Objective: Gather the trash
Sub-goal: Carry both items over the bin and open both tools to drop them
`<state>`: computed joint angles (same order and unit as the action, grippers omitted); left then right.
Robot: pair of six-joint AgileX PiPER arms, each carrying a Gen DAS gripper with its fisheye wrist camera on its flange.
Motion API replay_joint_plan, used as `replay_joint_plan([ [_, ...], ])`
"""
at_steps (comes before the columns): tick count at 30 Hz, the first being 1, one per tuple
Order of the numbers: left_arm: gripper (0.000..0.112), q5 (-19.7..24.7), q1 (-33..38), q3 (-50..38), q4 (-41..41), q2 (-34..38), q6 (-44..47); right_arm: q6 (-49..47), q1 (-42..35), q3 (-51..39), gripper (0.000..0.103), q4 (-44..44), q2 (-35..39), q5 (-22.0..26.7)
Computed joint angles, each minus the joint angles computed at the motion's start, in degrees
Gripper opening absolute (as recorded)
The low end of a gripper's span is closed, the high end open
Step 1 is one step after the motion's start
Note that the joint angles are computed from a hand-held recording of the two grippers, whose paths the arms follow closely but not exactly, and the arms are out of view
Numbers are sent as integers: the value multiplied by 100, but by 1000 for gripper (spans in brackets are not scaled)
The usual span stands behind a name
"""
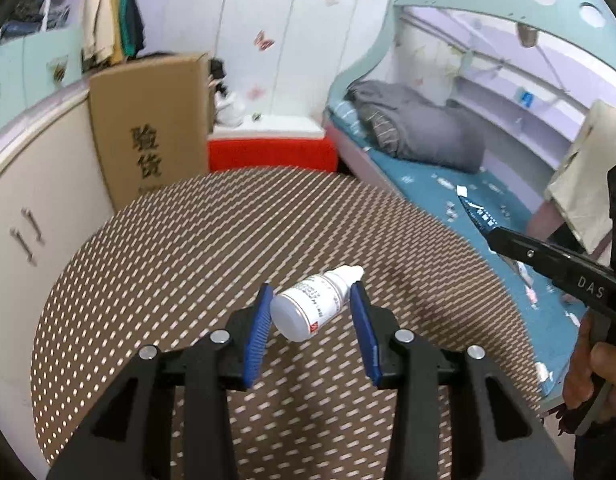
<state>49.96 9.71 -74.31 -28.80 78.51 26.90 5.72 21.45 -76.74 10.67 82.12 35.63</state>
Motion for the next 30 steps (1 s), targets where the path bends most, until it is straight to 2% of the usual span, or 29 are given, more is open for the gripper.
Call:
replay_joint_plan([
  [8, 39, -161, -1468, -944, 555, 190, -1187, -876, -1231, 292, 15, 746, -856, 134],
  [12, 39, -289, -2379, -1369, 1019, 447, -1861, -1640, -2219, 516, 15, 1437, -1120, 291],
  [20, 39, -278, -3858, -2469, 1797, 1504, -2916, -2920, -4079, 966, 15, 2695, -1231, 670],
  [25, 39, 27, -4421, -3337, 2126, 2339, -3236, -3588, -4946, 1252, 15, 3330, -881, 820],
  [30, 39, 755, -4800, -4647, 2301, 3496, -3385, -3959, -5239, 1459, 15, 3745, -247, 770],
])
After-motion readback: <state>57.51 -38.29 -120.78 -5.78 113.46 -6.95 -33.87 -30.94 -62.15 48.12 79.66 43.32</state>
